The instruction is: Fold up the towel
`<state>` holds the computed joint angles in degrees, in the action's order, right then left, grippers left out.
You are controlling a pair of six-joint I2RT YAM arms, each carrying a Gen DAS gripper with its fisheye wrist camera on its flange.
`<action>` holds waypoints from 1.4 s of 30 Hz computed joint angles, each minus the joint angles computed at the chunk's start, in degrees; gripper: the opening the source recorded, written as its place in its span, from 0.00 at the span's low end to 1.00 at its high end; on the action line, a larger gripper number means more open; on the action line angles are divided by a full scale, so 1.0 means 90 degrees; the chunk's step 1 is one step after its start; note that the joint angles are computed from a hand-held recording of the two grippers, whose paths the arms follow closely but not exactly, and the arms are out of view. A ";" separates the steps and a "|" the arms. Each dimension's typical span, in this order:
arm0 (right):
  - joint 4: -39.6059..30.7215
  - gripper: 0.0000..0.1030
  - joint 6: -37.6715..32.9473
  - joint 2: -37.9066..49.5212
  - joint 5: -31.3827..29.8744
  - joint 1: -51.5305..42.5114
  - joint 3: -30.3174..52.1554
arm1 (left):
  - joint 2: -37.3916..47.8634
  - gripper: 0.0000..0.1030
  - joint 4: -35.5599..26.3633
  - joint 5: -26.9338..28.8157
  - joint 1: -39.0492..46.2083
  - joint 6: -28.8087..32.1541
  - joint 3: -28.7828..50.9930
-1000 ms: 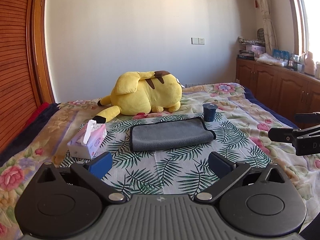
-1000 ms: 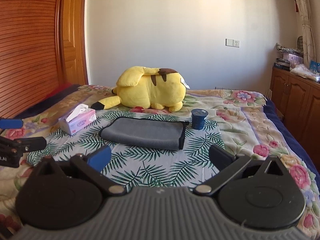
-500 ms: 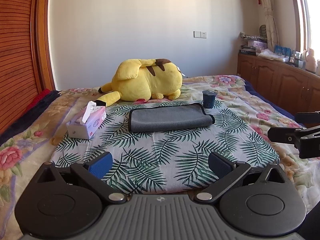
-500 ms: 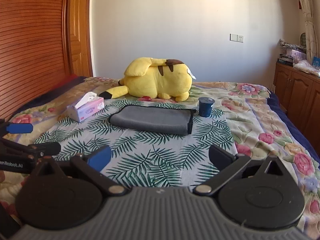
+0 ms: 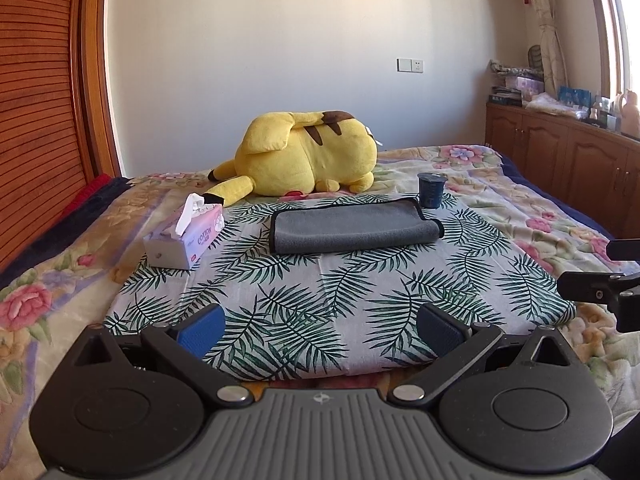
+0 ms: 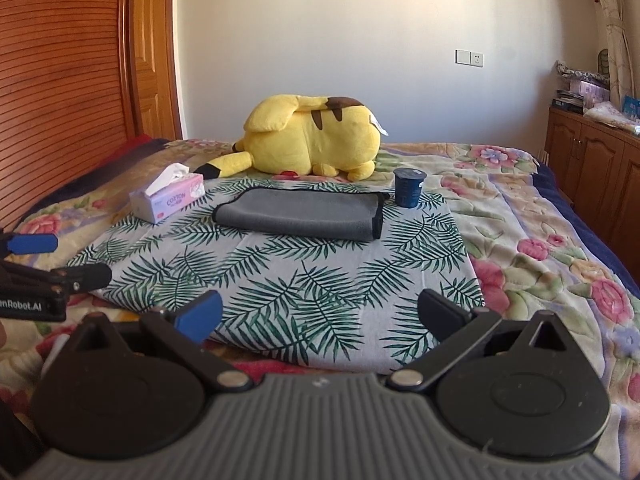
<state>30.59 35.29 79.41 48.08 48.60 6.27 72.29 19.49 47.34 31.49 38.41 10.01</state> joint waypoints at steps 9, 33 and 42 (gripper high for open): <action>0.0342 1.00 -0.0021 0.0229 0.0070 -0.0076 -0.0038 | 0.0145 0.84 0.0079 0.0032 0.0004 0.0052 -0.0020; 0.1588 1.00 -0.0329 0.0630 0.1147 0.0362 -0.0345 | -0.0145 0.84 0.0969 0.0943 0.0617 -0.0485 -0.0338; 0.1938 1.00 -0.0449 0.0740 0.1466 0.0523 -0.0428 | -0.0190 0.84 0.1144 0.1197 0.0781 -0.0702 -0.0353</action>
